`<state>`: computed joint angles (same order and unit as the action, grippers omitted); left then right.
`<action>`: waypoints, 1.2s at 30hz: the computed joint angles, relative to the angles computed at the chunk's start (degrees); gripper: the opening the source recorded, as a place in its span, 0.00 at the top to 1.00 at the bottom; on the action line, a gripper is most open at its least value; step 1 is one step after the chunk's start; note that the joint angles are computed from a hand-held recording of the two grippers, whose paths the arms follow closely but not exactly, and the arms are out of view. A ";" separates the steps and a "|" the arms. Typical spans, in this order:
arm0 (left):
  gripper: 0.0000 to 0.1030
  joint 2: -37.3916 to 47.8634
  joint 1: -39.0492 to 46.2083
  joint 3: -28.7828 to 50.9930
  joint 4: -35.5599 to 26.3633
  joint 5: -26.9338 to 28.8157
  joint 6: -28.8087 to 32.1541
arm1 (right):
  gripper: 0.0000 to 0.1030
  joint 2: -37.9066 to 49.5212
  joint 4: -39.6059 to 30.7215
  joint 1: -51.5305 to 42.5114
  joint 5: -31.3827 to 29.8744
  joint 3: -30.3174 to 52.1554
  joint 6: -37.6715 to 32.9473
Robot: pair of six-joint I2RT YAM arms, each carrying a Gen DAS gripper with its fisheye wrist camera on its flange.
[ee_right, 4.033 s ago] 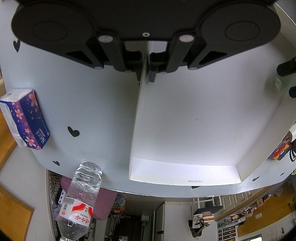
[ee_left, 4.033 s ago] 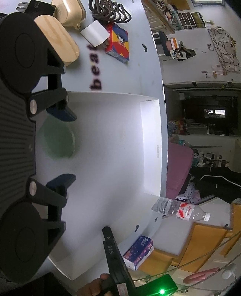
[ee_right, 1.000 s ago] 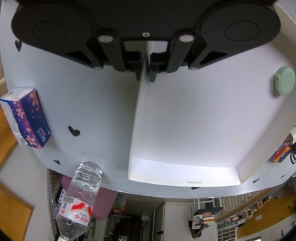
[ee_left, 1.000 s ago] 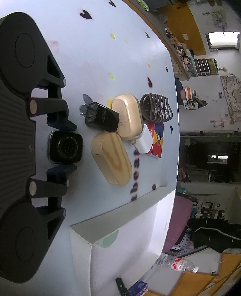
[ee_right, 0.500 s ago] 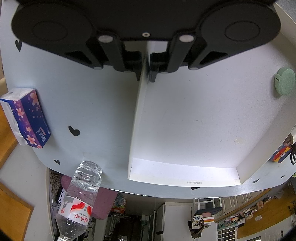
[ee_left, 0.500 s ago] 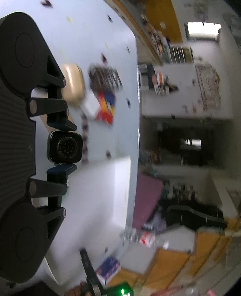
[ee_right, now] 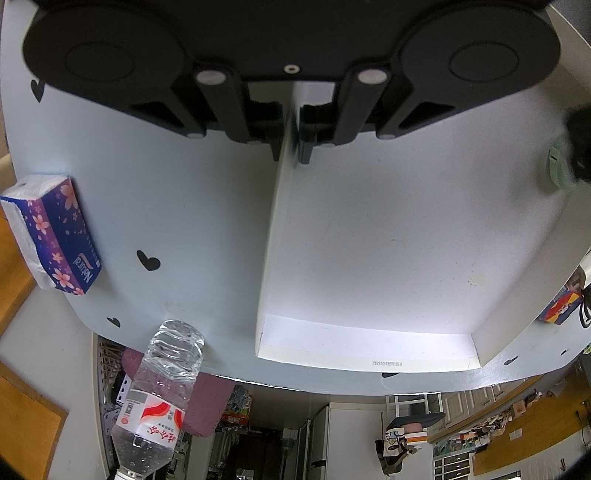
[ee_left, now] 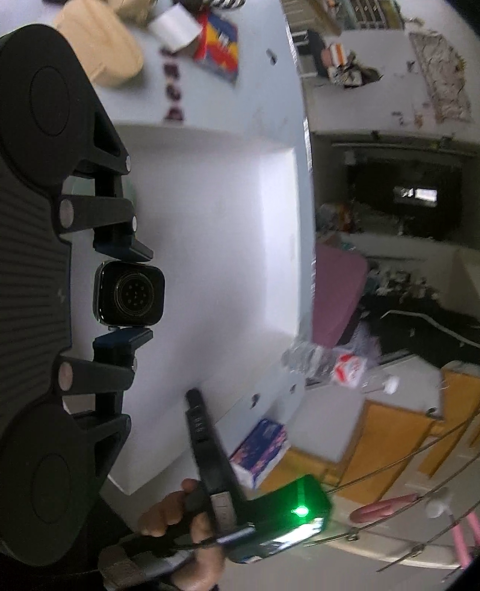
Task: Organize rigid objects
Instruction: 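Carry the black smartwatch into the tray beside the green case and release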
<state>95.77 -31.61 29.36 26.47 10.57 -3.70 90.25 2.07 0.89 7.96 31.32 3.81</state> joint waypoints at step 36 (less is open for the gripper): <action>0.60 1.83 -0.66 1.23 -1.30 -2.96 0.43 | 0.92 -0.01 0.04 0.16 0.13 -0.05 0.09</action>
<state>97.60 -32.27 30.59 25.17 7.61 -3.27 90.24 2.11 1.05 8.09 31.27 3.90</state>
